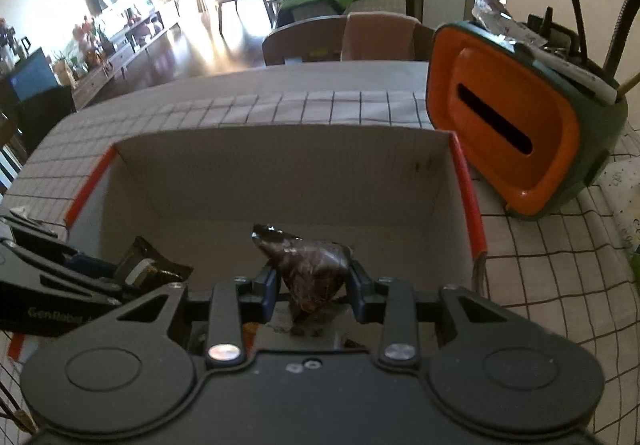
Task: Organize snacks
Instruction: 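Open both grippers to drop the packets into the box, then move both grippers back over the snack pile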
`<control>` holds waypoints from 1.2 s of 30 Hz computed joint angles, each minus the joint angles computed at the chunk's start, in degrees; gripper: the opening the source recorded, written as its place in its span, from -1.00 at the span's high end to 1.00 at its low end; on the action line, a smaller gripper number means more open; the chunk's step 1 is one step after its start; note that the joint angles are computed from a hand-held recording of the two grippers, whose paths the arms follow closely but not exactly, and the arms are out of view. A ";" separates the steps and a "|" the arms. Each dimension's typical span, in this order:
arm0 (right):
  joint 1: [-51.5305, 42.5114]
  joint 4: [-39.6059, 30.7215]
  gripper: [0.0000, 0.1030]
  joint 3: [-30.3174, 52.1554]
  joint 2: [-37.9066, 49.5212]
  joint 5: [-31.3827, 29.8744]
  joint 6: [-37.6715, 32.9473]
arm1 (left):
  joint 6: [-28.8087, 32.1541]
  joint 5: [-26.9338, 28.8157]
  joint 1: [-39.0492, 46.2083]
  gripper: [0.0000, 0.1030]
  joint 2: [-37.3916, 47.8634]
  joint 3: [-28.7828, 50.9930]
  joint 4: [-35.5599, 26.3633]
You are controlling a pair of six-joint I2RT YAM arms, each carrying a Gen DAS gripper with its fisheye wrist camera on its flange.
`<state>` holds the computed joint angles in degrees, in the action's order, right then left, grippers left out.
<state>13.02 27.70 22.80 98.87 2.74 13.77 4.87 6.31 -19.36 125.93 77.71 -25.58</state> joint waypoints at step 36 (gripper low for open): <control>5.22 -12.82 0.32 -6.73 -23.45 -0.31 5.90 | 3.49 4.57 4.46 -0.12 -15.46 -14.52 9.88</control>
<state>18.24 14.88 16.06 75.42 2.43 19.67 8.36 10.88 -14.91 110.47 63.19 -15.69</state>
